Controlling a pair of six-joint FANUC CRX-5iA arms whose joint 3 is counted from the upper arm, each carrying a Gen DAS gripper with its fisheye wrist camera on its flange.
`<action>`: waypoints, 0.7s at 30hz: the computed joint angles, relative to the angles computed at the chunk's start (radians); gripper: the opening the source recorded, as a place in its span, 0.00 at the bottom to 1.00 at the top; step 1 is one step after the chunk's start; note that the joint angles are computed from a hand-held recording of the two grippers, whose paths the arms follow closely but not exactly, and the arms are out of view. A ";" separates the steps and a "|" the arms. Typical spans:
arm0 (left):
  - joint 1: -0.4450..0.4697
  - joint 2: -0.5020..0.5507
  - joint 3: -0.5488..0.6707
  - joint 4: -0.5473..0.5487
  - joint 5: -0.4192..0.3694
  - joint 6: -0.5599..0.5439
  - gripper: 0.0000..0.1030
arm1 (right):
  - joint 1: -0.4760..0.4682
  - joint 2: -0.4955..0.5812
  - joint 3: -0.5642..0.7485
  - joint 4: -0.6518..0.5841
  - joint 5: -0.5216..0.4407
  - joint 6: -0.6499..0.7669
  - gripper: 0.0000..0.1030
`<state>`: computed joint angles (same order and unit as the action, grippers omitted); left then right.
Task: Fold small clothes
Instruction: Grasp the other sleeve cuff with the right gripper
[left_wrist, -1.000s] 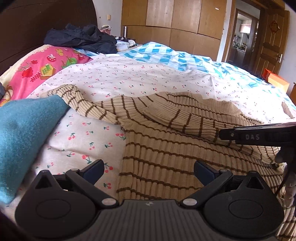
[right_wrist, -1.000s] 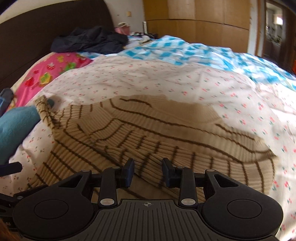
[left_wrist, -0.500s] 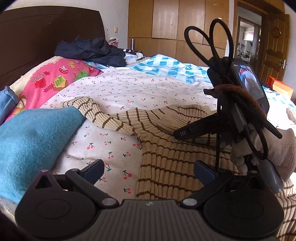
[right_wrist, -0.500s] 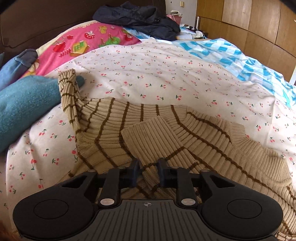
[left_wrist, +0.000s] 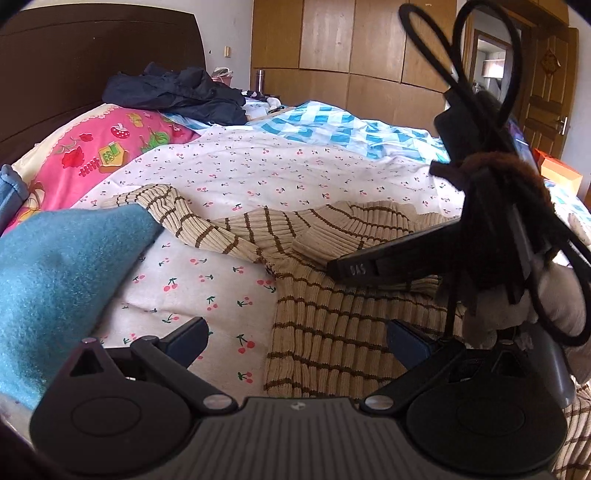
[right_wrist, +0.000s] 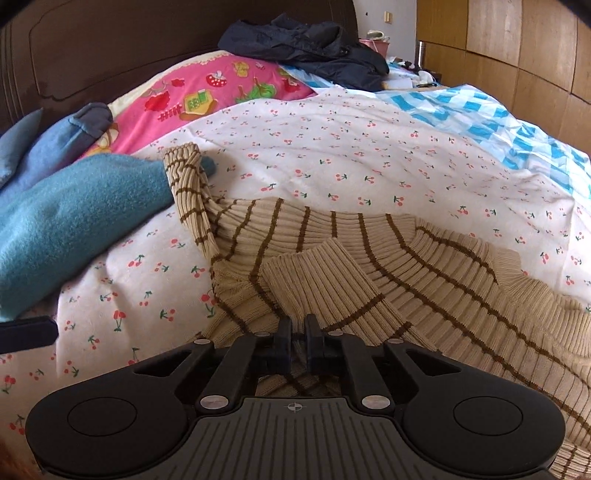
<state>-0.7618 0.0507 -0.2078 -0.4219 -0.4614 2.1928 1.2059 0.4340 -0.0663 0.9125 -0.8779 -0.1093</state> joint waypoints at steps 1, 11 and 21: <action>-0.001 0.002 0.002 -0.003 -0.002 0.002 1.00 | 0.001 -0.016 -0.021 0.022 0.008 -0.039 0.10; -0.017 0.026 0.022 0.003 -0.015 -0.048 1.00 | 0.105 -0.189 -0.242 0.061 -0.156 -0.380 0.11; -0.010 0.030 0.097 -0.166 -0.092 0.126 1.00 | 0.135 -0.199 -0.290 0.088 -0.165 -0.451 0.11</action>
<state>-0.7719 0.0805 -0.1111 -0.5883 -0.5531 2.3189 1.3406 0.2346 -0.3566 1.0005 -1.0428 -0.5601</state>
